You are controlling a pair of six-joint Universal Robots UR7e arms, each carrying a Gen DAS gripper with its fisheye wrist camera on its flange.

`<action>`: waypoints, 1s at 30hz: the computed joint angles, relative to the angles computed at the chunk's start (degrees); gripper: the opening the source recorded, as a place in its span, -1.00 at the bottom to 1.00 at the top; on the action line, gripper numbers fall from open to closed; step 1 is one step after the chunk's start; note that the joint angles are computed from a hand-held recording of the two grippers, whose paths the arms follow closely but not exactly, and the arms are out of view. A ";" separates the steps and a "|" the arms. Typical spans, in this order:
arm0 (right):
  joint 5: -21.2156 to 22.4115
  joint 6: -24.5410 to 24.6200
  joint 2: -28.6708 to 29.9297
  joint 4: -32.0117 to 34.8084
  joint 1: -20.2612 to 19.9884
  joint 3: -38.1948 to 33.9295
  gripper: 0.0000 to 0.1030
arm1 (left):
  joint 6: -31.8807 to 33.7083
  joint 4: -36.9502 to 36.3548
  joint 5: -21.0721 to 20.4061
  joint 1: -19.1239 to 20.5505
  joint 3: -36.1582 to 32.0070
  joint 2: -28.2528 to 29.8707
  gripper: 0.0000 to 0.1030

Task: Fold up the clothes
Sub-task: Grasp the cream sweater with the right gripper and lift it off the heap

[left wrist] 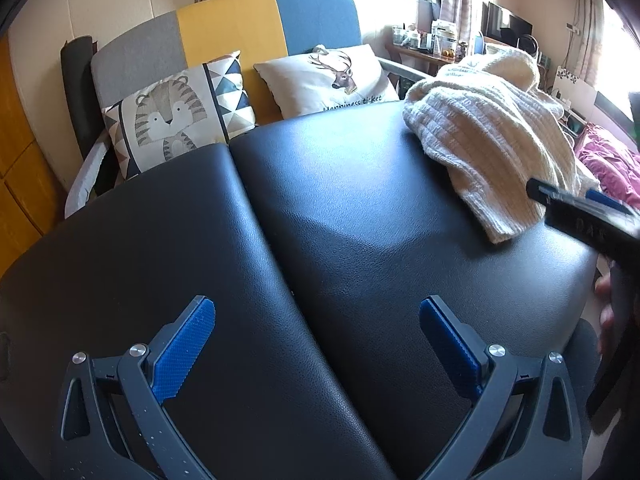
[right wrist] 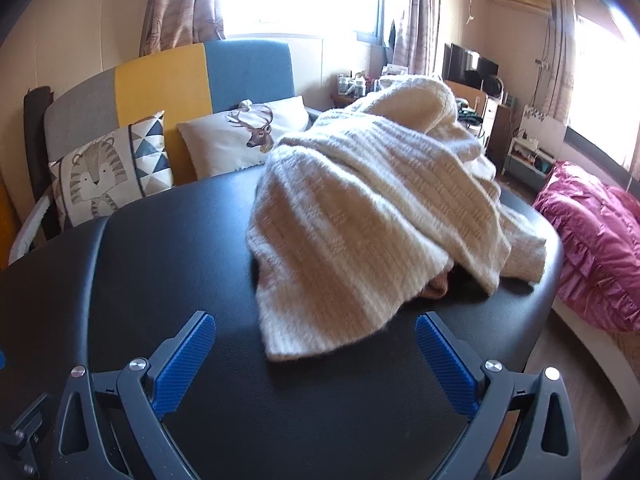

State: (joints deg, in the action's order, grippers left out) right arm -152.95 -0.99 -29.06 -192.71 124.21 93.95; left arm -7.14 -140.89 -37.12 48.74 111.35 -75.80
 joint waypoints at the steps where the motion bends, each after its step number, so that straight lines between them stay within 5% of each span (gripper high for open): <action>1: 0.25 -0.89 -0.13 -0.12 -0.32 -0.41 1.00 | -0.10 0.12 0.01 0.05 -0.01 -0.04 1.00; 5: 1.52 -3.59 -0.48 0.43 -1.36 -2.10 0.99 | -0.62 0.62 -0.14 0.28 -0.10 -0.15 1.00; 13: 1.81 -18.16 2.06 -6.45 -2.80 -8.41 0.99 | -1.20 2.18 0.28 0.66 -0.14 -0.35 1.00; 19: 10.49 -28.28 0.34 -8.18 -6.26 -10.80 0.89 | -2.82 4.10 0.57 1.28 -0.32 -1.13 1.00; 27: 10.31 -19.65 0.29 15.14 -10.15 -18.46 0.65 | -4.13 5.64 -0.06 2.14 -0.91 -0.98 1.00; 30: 9.55 -18.54 1.56 19.54 -11.18 -20.47 0.27 | -4.29 5.96 -0.35 2.31 -0.81 -0.98 1.00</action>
State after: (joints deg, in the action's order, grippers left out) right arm -143.40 -19.53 -27.50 -173.17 113.03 73.48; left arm -11.43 -134.93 -37.47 51.06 110.54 -76.79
